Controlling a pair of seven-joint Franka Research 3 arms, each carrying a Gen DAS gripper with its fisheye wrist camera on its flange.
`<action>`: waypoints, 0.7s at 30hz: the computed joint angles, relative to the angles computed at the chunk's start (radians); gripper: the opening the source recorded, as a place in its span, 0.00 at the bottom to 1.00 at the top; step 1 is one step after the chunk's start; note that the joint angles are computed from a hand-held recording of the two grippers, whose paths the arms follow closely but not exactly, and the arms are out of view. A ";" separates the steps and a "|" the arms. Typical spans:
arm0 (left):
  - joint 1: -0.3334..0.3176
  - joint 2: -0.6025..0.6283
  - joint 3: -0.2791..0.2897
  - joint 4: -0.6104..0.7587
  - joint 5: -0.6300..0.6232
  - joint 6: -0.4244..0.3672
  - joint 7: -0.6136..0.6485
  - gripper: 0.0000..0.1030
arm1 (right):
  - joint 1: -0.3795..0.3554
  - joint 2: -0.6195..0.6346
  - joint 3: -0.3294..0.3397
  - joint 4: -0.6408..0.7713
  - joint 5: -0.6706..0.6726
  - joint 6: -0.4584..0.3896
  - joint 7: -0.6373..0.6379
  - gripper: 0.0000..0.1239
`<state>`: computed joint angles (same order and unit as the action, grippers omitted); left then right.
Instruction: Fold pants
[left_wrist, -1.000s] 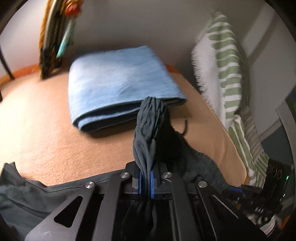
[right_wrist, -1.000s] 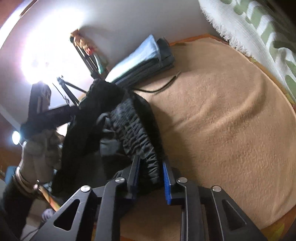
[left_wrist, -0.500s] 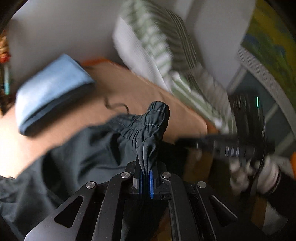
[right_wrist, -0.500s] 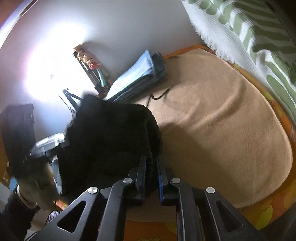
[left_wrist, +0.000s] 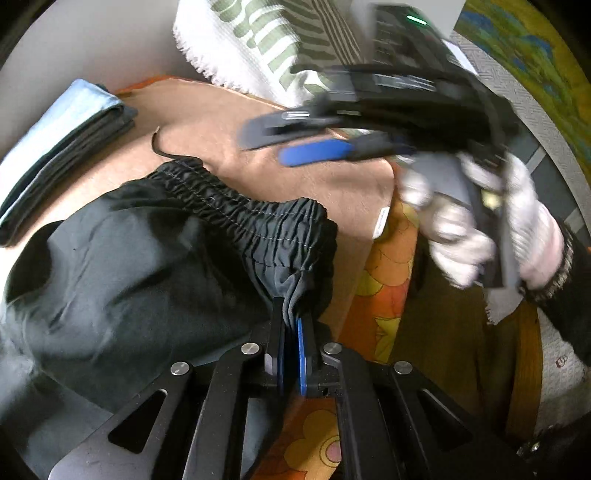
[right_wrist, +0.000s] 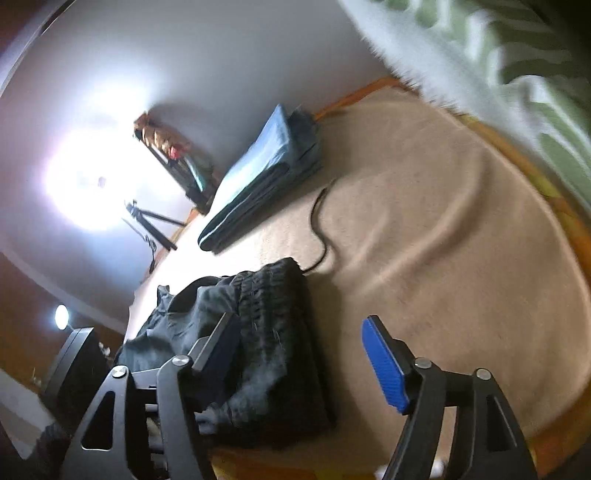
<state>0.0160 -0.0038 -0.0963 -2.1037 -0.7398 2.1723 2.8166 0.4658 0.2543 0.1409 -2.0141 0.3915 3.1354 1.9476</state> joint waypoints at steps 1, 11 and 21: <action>0.002 -0.004 0.002 -0.005 0.000 -0.010 0.004 0.04 | 0.011 0.023 -0.019 0.036 -0.024 -0.029 0.002 0.60; 0.076 -0.081 0.091 0.027 -0.073 -0.102 0.033 0.26 | 0.026 0.228 -0.059 0.332 -0.155 -0.206 -0.002 0.69; 0.255 -0.004 0.185 0.100 -0.062 0.199 -0.120 0.27 | -0.057 0.229 0.103 0.316 0.070 -0.166 -0.247 0.38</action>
<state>0.2707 -0.0073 0.0890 -2.0039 -0.8014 2.3710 2.6963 0.4088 0.4836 0.2435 -1.6981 0.4616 2.9690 1.7002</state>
